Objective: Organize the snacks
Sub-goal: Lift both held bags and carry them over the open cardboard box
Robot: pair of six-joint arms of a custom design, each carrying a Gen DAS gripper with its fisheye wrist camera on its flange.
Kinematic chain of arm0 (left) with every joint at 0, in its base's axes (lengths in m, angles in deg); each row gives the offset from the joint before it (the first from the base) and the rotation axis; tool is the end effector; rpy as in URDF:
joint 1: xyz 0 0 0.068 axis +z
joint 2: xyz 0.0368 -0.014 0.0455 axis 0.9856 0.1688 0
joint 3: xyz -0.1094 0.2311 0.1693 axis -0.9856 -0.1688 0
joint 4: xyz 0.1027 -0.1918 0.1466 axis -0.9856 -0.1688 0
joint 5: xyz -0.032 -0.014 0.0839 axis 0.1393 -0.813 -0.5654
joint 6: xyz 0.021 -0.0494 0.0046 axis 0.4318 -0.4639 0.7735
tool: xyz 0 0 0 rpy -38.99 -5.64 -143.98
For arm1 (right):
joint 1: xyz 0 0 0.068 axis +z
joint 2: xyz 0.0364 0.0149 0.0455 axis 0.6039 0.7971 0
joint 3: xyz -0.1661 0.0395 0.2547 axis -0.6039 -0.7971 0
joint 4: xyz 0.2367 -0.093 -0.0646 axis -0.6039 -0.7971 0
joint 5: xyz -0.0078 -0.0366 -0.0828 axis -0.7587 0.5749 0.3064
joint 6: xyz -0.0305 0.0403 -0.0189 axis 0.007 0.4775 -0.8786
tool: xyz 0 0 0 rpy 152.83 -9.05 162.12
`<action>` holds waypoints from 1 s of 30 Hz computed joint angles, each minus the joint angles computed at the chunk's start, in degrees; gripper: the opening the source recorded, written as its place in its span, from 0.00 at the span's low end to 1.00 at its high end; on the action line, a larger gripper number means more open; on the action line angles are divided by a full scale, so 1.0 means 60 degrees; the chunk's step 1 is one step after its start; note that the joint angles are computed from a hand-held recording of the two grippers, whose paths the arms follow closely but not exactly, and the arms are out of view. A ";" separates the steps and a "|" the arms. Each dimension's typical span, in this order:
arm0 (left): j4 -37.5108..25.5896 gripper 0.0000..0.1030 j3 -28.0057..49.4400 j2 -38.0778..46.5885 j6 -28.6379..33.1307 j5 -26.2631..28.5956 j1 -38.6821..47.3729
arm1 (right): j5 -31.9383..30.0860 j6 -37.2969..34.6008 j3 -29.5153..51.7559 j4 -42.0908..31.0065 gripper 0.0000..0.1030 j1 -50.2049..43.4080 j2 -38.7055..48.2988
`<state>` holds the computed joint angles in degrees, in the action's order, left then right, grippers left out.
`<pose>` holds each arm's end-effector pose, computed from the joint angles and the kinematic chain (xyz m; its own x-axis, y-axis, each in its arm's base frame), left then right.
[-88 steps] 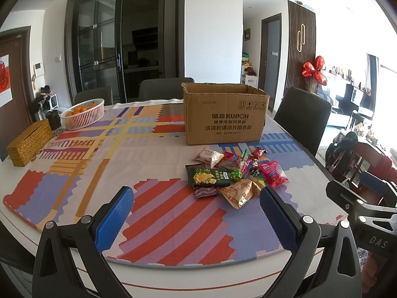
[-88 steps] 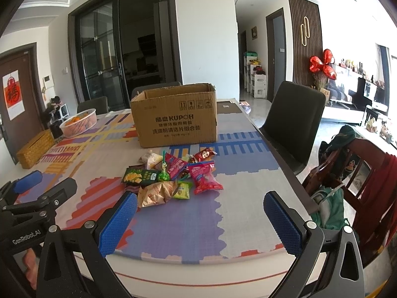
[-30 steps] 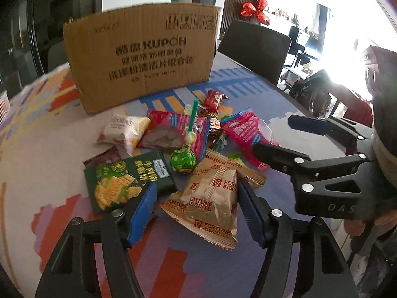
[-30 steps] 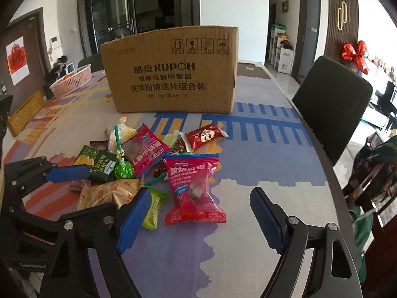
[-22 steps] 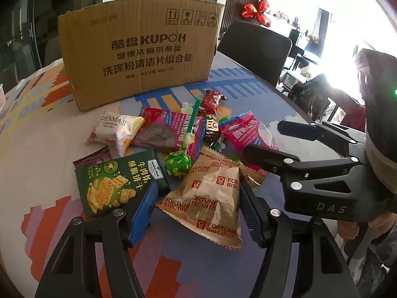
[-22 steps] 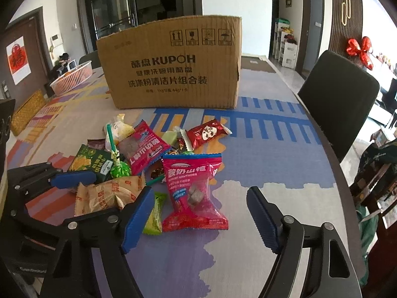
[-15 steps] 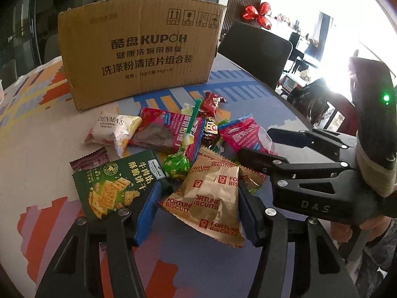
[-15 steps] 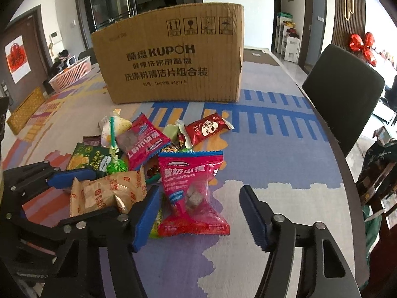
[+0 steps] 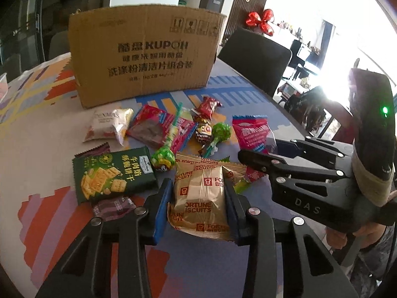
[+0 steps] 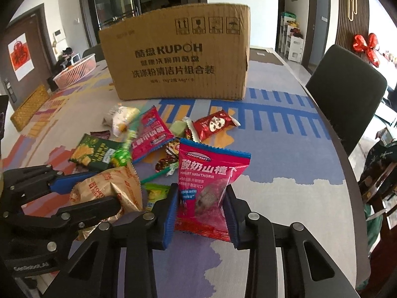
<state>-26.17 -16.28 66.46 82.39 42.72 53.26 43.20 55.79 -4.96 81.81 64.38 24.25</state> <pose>0.2720 -0.1539 0.1350 -0.5913 0.4878 -0.6422 0.7408 0.6432 -0.1935 0.2062 0.0920 0.1459 -0.7416 0.2240 -0.6323 0.2154 0.9722 0.0919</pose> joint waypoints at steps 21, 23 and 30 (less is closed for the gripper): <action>0.0011 0.39 -0.0148 -0.2433 -0.0771 -0.0174 0.0530 | 0.1800 0.0613 0.1043 -0.2300 0.34 0.1353 -0.2163; -0.0085 0.39 0.0126 -0.2496 -0.0810 -0.0086 0.0637 | 0.1880 0.0389 0.1281 -0.2311 0.34 0.1250 -0.2245; -0.0122 0.39 0.1130 -0.2369 -0.0981 -0.0277 0.0839 | 0.1315 -0.0636 0.2176 -0.2056 0.34 0.0460 -0.2059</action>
<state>-26.91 -9.50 52.24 76.51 41.05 58.30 51.09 51.97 8.10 69.47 67.14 11.90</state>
